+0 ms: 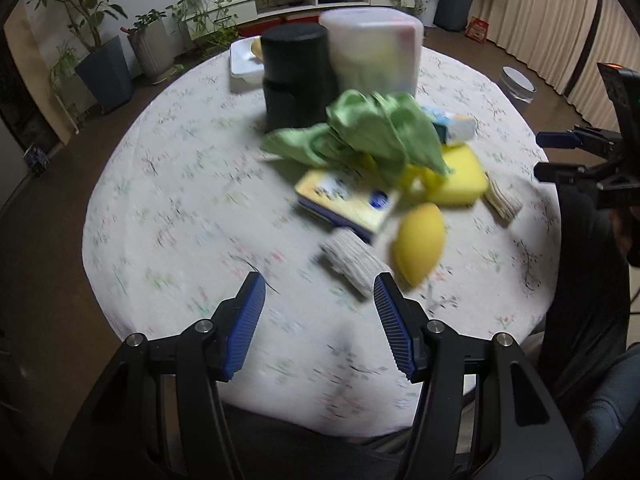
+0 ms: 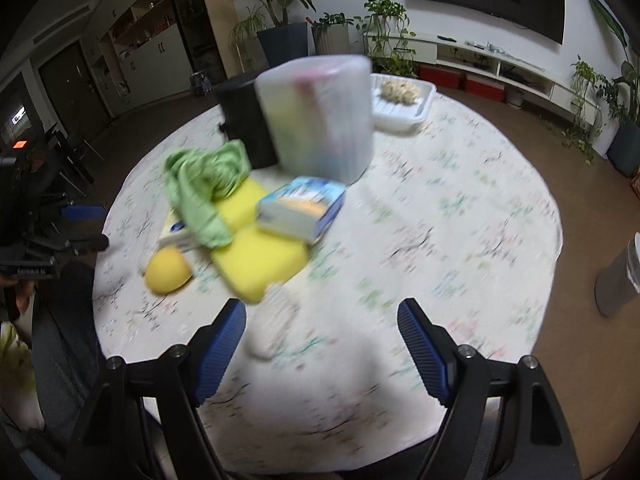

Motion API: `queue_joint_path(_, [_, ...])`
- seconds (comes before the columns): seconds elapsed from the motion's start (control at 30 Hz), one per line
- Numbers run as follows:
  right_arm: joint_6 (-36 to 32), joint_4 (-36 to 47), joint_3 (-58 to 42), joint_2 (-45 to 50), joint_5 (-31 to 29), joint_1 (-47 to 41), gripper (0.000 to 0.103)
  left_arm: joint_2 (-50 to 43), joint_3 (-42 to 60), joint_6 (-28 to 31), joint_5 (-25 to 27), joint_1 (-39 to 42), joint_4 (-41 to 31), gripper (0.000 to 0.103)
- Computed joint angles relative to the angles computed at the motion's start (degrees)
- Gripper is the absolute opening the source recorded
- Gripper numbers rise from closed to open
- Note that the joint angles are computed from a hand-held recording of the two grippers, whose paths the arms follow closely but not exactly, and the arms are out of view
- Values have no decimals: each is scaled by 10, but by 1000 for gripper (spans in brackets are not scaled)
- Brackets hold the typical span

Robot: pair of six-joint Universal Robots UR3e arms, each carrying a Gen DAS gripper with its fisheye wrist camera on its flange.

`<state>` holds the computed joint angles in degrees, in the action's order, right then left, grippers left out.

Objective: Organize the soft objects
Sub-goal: 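Move both open tools back toward the remaining items on the table, then grasp a knitted pad with the left tool while the right tool grasps the other knitted pad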

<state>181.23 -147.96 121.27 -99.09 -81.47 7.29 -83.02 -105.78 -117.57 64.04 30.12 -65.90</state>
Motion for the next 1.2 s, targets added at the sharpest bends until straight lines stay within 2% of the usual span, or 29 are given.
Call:
queue_joint_path(0.2, [57,-41,-22,60,-102,99,80,44,-82,-47,-12,-11,25,55])
queue_joint_path(0.33, [76,-55,-39,94,-142,128,77,46,-123,-85,-7,-34,84,55])
queue_joint_path(0.47, [81,-57,-44,103,-145,130,76,28,-135,-120,-5,-45,134,55])
queue_joint_path(0.6, [81,-54,-45,104,-139,123,76,11,-118,-133,-24,-28,131,55])
queue_joint_path(0.83, [80,-57,-55,138,-133,126,76,-56,-80,-168,8,-54,157,55])
queue_joint_path(1.07, [74,-54,-68,162,-134,130,65,-101,-75,-217,46,-92,228,55])
queue_joint_path(1.2, [74,-67,-66,170,-126,128,58,-126,-51,-244,40,-84,223,54])
